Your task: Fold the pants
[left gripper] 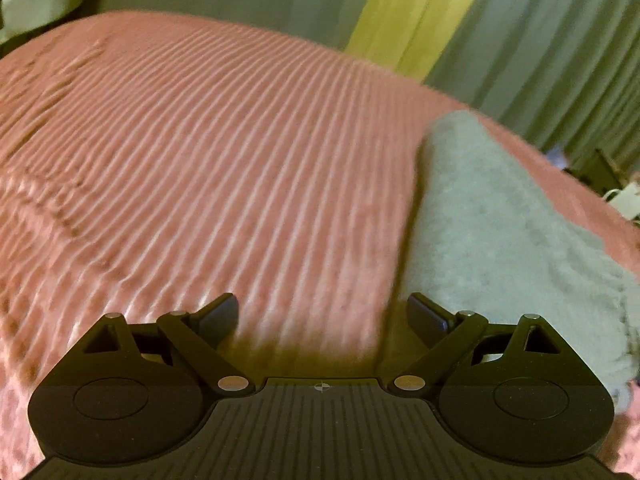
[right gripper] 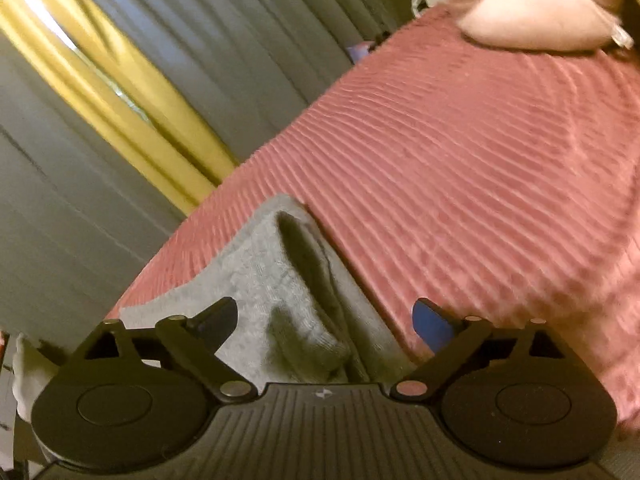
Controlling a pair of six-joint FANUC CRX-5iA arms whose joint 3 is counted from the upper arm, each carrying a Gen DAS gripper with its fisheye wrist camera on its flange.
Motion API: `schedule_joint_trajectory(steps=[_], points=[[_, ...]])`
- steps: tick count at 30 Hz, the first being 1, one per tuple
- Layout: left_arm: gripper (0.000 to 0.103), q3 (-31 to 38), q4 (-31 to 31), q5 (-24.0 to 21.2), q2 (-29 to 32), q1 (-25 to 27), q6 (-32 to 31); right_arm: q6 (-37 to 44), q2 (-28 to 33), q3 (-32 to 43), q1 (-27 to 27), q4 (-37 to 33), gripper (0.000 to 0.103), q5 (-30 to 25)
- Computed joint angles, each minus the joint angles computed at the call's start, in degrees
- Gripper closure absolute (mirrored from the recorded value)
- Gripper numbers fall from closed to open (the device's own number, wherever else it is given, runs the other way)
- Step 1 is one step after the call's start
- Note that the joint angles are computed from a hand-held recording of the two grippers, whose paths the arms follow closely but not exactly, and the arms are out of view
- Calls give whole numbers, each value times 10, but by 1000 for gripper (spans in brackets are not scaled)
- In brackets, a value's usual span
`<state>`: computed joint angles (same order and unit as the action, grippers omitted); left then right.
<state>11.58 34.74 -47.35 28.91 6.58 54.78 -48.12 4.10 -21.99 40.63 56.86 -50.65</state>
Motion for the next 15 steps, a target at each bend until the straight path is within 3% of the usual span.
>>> schedule_joint_trajectory(steps=[4,8,11,15], points=[[7,-38,78,3,-12,0,-90,62,18,8,-26,-17,5,62],[6,-1,13,-41,1,-12,-86,208,58,68,-28,-164,4,39],[4,6,-27,-33,-1,-21,-70,187,40,44,-43,-178,4,88],[4,24,-36,-54,10,-19,-56,234,44,60,-48,-188,4,73]])
